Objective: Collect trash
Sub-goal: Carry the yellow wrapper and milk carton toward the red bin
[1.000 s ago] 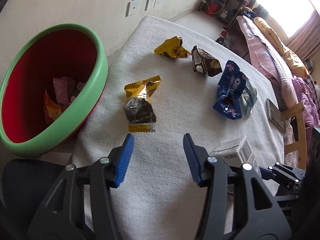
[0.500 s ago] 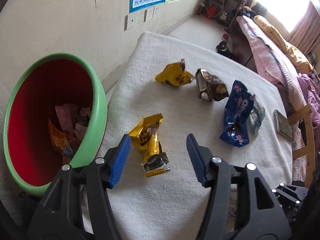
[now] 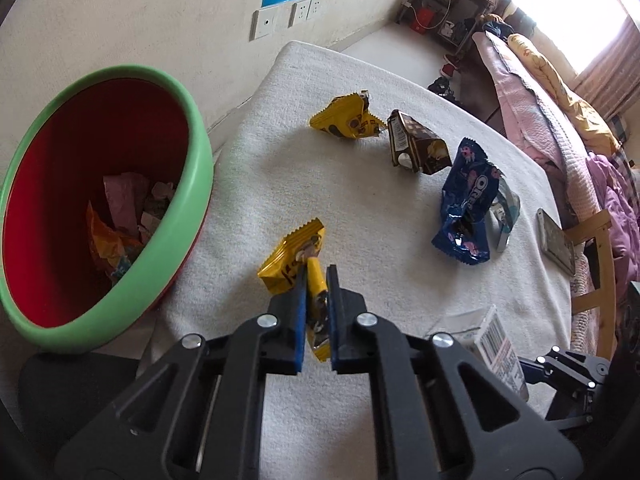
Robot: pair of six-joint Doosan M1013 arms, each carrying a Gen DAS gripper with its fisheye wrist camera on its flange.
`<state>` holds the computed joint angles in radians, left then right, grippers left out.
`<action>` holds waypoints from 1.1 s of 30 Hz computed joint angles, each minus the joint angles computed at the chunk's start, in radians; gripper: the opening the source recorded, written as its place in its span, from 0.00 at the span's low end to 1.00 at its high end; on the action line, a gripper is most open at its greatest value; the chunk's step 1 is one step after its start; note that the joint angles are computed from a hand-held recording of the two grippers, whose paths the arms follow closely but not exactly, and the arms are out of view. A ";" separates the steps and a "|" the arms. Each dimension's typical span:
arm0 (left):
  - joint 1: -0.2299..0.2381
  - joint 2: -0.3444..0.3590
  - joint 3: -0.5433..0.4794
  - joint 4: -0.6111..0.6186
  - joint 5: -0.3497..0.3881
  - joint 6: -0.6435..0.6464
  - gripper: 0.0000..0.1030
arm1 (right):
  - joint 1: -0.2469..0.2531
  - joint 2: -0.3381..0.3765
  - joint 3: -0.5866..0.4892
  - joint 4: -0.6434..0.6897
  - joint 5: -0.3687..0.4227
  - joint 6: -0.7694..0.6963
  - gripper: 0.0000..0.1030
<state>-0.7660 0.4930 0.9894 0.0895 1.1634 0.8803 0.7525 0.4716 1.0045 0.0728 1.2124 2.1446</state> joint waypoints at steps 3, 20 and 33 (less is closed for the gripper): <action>-0.002 -0.028 0.027 0.009 -0.021 -0.030 0.08 | 0.002 0.002 -0.006 -0.002 -0.001 -0.007 0.38; 0.013 -0.102 0.092 0.090 -0.084 -0.128 0.08 | 0.016 0.038 -0.092 -0.040 0.011 -0.057 0.37; 0.062 -0.152 0.165 0.136 -0.082 -0.202 0.08 | 0.032 0.221 -0.426 0.005 0.099 -0.191 0.37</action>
<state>-0.7044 0.3414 1.1541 0.2254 1.0811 0.6780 0.7848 0.6926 0.5785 0.0777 1.3117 1.9537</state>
